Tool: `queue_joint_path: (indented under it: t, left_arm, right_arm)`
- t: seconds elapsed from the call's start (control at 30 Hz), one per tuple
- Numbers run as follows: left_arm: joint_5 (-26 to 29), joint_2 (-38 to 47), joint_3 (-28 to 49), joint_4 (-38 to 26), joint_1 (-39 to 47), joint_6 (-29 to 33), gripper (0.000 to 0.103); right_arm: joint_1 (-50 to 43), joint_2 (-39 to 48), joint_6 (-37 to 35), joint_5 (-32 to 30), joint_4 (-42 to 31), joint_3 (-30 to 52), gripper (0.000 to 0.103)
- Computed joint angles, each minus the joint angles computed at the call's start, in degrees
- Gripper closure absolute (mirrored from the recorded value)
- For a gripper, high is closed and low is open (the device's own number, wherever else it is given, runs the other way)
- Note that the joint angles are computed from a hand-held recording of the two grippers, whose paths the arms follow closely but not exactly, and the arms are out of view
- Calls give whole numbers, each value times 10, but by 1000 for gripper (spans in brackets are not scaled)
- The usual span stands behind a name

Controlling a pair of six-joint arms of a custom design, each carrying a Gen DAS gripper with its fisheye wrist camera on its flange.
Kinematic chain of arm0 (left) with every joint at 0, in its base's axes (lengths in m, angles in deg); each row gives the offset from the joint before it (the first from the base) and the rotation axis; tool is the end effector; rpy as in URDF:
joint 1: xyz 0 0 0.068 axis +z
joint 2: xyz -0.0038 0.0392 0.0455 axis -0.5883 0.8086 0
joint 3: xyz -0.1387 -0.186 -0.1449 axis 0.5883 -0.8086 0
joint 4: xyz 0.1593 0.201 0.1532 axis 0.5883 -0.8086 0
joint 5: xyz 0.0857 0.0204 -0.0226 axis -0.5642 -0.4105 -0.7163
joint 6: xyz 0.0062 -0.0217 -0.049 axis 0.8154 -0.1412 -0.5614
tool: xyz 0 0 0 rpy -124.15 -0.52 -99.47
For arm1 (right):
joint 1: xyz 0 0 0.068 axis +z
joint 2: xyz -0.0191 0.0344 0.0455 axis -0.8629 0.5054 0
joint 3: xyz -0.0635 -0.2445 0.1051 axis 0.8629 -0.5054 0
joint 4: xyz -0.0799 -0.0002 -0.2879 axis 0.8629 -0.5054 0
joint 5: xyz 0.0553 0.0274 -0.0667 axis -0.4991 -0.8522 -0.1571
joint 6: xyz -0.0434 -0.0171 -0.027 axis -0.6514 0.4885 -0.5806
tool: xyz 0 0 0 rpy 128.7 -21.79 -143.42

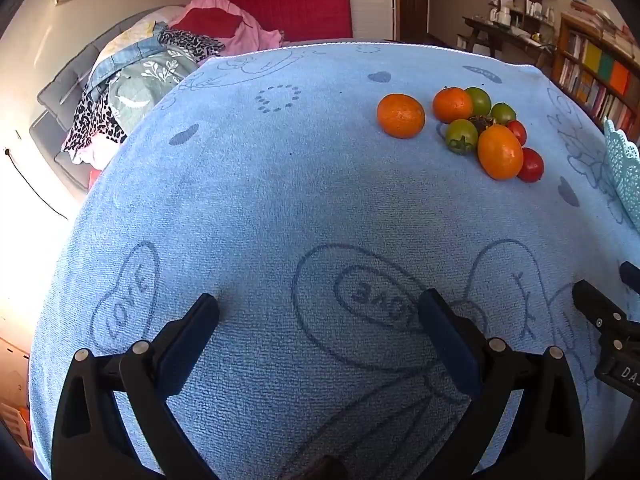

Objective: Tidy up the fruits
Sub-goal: 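Move the right gripper toward the oval orange lying on the towel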

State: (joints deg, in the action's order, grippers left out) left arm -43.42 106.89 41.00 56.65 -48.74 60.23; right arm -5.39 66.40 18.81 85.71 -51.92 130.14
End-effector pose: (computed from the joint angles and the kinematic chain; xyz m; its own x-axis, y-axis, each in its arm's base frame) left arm 0.2464 -0.0511 0.1168 -0.7850 0.1707 -0.5956 0.1429 0.9853 0.0941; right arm 0.1883 0.2297 0.1171 -0.7846 0.1320 -0.6058 0.1421 0.9893 0.0316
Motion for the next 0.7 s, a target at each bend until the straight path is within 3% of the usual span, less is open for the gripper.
queue_joint_path:
  t: [0.7]
  left_arm:
    - [14, -2, -2, 1, 9, 1, 5]
  right_arm:
    - [-1, -1, -2, -1, 2, -3, 2]
